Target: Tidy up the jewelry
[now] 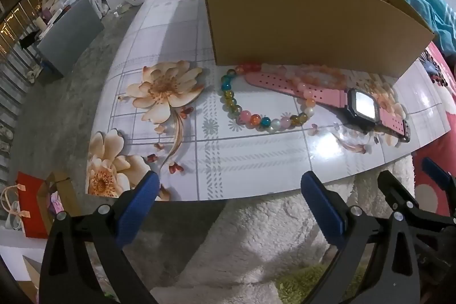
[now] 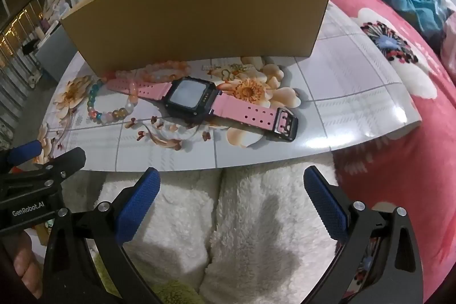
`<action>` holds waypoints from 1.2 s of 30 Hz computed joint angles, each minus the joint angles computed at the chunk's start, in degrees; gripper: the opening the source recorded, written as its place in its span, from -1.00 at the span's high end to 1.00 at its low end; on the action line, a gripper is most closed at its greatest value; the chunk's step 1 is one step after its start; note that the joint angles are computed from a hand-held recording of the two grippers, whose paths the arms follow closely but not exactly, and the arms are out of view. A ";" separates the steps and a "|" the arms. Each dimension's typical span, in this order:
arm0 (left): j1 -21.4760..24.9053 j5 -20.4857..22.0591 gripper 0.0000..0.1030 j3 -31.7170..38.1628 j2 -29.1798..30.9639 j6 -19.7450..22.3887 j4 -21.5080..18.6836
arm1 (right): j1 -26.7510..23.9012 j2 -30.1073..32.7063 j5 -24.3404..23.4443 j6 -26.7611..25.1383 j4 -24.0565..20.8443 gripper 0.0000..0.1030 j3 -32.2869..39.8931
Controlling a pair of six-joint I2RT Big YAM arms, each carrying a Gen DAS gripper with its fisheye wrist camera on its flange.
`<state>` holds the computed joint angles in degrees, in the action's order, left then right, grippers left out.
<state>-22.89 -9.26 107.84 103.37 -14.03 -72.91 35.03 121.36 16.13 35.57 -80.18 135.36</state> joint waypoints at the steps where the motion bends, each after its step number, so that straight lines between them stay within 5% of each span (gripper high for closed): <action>1: -0.06 -0.33 -0.89 -0.03 -0.03 0.05 0.13 | 0.00 0.04 -0.02 0.01 -0.07 -0.87 0.07; 19: 0.25 -1.50 -0.89 -0.87 -1.19 -1.13 0.84 | -0.64 2.81 -0.52 -0.52 -3.21 -0.87 6.05; 36: 0.27 -2.61 -0.89 -1.58 -1.88 -1.06 1.43 | 0.20 1.46 0.46 0.04 -1.17 -0.87 3.58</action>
